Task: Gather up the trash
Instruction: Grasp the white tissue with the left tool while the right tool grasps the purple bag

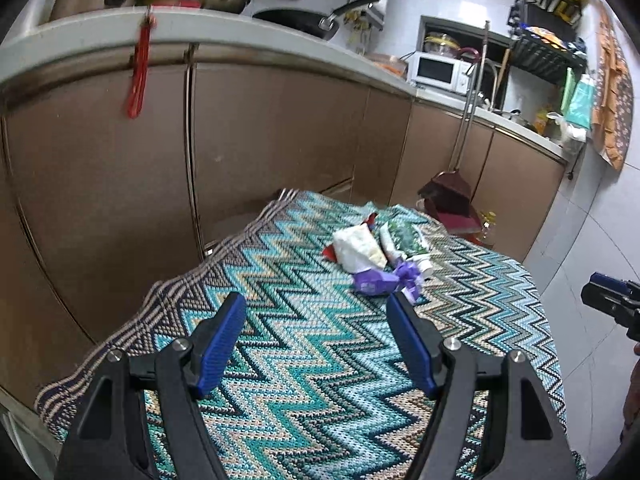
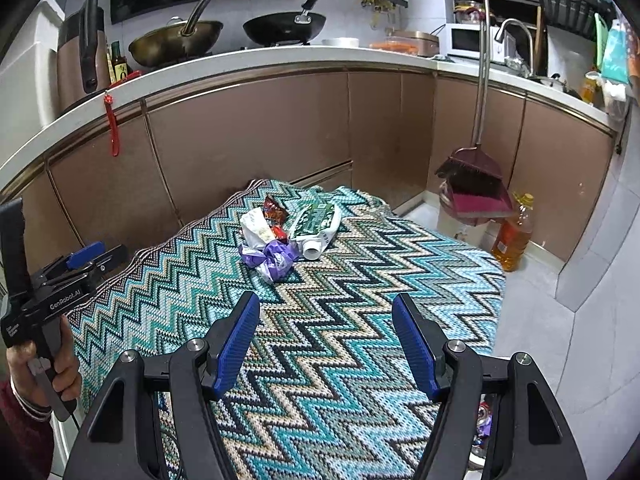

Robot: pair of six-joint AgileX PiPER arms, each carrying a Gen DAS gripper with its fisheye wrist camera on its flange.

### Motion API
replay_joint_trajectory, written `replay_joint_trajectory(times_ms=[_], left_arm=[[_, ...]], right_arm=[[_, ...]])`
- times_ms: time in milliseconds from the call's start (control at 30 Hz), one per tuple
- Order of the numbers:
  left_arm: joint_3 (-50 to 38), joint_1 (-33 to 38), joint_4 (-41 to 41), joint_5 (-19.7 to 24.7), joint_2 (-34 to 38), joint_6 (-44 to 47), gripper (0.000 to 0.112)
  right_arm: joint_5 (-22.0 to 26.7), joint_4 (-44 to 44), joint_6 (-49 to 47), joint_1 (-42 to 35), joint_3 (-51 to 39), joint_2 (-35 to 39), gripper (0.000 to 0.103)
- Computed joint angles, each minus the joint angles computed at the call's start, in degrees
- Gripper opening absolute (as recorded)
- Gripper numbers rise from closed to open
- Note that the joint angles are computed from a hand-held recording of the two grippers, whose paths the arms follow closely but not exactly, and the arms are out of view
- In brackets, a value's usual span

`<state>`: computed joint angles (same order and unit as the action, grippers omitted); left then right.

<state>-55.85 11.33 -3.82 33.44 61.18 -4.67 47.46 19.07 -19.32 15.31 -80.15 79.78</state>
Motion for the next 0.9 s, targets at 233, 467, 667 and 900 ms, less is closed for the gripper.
replay_joint_trajectory(times_ms=[233, 467, 667, 900], left_arm=[[-3.42, 3.06, -9.56, -0.46, 8.82, 8.07, 0.071], [-10.11, 3.51, -14.31, -0.36, 18.22, 10.45, 0.071], [-17.71, 4.25, -20.36, 1.95, 27.14, 13.92, 0.071], [-30.23, 3.54, -24.54, 5.59, 38.94, 16.51, 0.071]], right_arm=[[-1.38, 1.88, -0.93, 1.22, -4.60, 7.54, 0.068], [-0.63, 5.34, -2.67, 2.69, -11.88, 17.15, 0.068], [0.98, 7.64, -3.38, 3.97, -18.33, 25.68, 0.068], [2.46, 8.35, -3.41, 6.06, -25.32, 34.14, 0.068]])
